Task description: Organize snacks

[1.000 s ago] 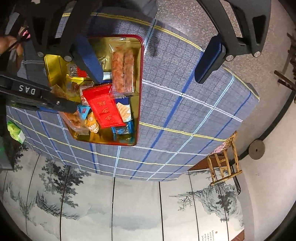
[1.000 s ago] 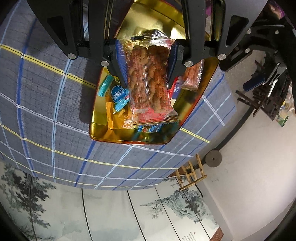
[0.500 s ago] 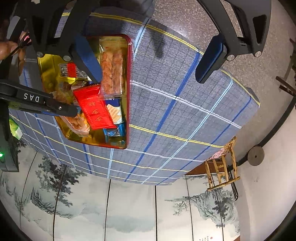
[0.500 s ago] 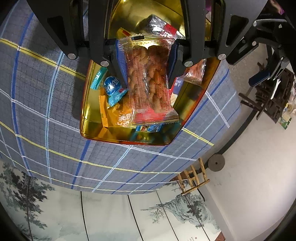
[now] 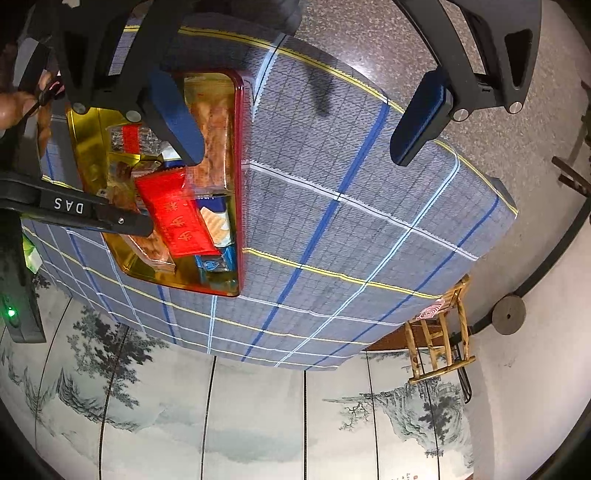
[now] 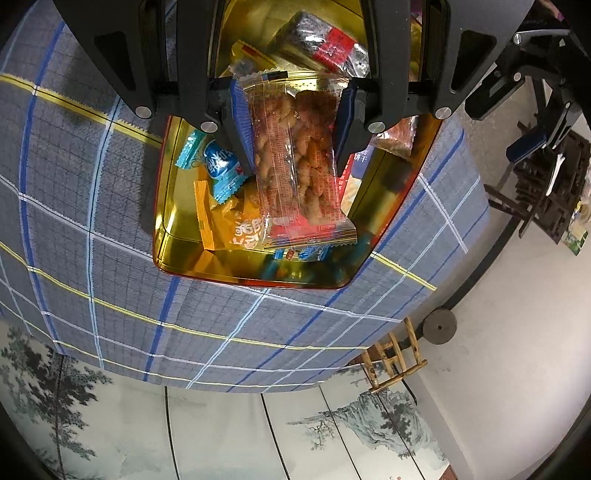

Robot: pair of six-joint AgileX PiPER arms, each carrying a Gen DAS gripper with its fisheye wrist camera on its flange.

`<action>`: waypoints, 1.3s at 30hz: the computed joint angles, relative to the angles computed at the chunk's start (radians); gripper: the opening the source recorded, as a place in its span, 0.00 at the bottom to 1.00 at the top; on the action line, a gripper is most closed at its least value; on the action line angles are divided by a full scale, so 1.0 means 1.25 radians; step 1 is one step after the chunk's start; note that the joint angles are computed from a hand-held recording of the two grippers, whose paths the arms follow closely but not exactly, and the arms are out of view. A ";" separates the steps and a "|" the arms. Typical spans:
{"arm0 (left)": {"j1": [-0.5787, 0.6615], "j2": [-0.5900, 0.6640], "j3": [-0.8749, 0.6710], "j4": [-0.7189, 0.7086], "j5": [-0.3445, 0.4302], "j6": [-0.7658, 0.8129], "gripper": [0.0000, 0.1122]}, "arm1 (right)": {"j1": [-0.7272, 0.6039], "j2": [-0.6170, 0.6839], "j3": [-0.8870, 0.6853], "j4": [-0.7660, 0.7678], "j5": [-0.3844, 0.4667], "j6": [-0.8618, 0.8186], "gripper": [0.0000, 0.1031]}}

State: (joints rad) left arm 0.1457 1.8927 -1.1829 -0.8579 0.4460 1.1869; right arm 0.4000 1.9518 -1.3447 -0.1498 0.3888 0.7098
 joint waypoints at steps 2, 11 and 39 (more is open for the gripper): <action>0.003 0.001 -0.001 -0.006 0.002 0.006 0.88 | 0.004 0.004 -0.006 -0.006 0.005 0.006 0.39; 0.015 -0.006 0.004 -0.033 0.007 0.042 0.88 | 0.009 0.017 -0.029 -0.035 0.034 0.036 0.39; -0.004 -0.067 0.072 -0.124 -0.033 0.147 0.88 | 0.018 -0.027 0.029 -0.145 0.018 0.163 0.40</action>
State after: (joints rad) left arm 0.1402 1.8086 -1.0935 -1.0135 0.4046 1.3713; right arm 0.4225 1.9185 -1.3079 -0.3313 0.4109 0.9135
